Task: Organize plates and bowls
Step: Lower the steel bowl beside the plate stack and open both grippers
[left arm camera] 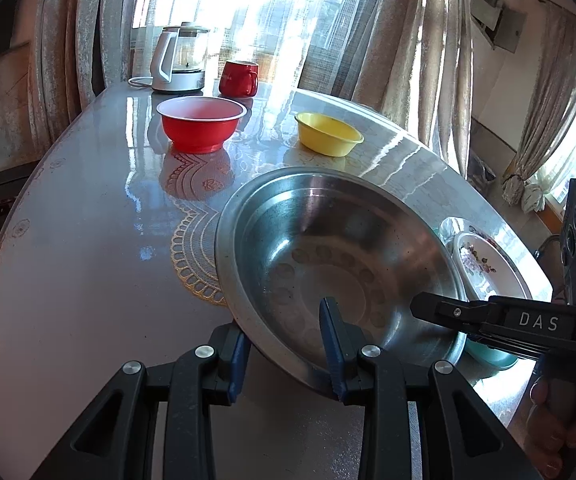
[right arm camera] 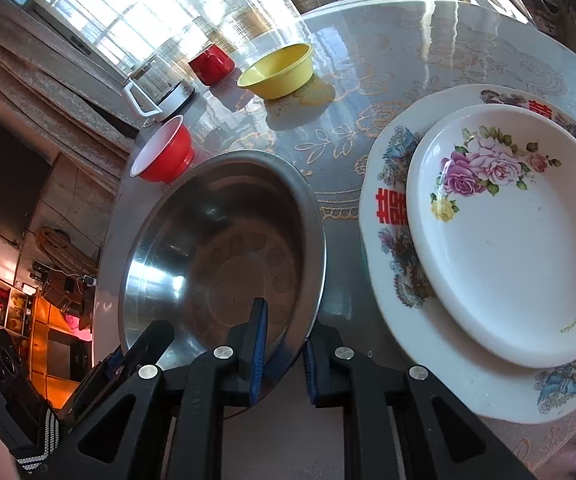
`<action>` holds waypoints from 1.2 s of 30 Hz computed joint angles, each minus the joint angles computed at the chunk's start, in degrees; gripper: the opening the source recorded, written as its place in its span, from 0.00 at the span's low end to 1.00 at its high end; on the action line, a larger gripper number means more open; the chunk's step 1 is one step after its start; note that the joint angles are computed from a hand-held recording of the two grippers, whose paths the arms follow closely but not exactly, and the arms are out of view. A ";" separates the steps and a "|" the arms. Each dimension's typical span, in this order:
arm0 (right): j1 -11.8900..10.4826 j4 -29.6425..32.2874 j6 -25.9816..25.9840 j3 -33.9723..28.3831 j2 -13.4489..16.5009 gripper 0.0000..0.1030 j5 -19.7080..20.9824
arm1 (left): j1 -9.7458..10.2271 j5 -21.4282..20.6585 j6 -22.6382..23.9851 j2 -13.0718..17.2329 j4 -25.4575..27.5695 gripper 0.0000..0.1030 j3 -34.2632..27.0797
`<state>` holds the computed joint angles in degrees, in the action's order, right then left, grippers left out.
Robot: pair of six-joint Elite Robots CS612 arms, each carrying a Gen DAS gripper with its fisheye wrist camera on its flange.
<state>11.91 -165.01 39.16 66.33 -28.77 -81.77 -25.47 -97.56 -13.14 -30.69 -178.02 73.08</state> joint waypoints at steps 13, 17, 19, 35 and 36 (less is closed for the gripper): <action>0.26 -0.31 -0.07 1.13 -0.77 0.16 -1.97 | 0.02 -1.70 0.12 0.04 1.29 0.34 -0.25; 0.20 -0.47 0.58 1.40 -0.80 0.16 -2.10 | -0.05 -1.63 0.91 -0.05 1.31 0.35 -0.20; 0.25 -0.89 0.71 1.51 -0.84 0.18 -2.50 | -0.04 -1.60 1.11 -0.13 1.67 0.37 -0.22; 0.33 -3.13 -0.09 2.64 -1.49 0.22 -4.53 | 0.29 -0.45 0.77 -0.88 -2.26 0.57 1.20; 0.37 -3.37 -0.09 2.73 -1.55 0.22 -4.76 | 0.35 -0.36 0.41 -0.94 -2.71 0.59 1.26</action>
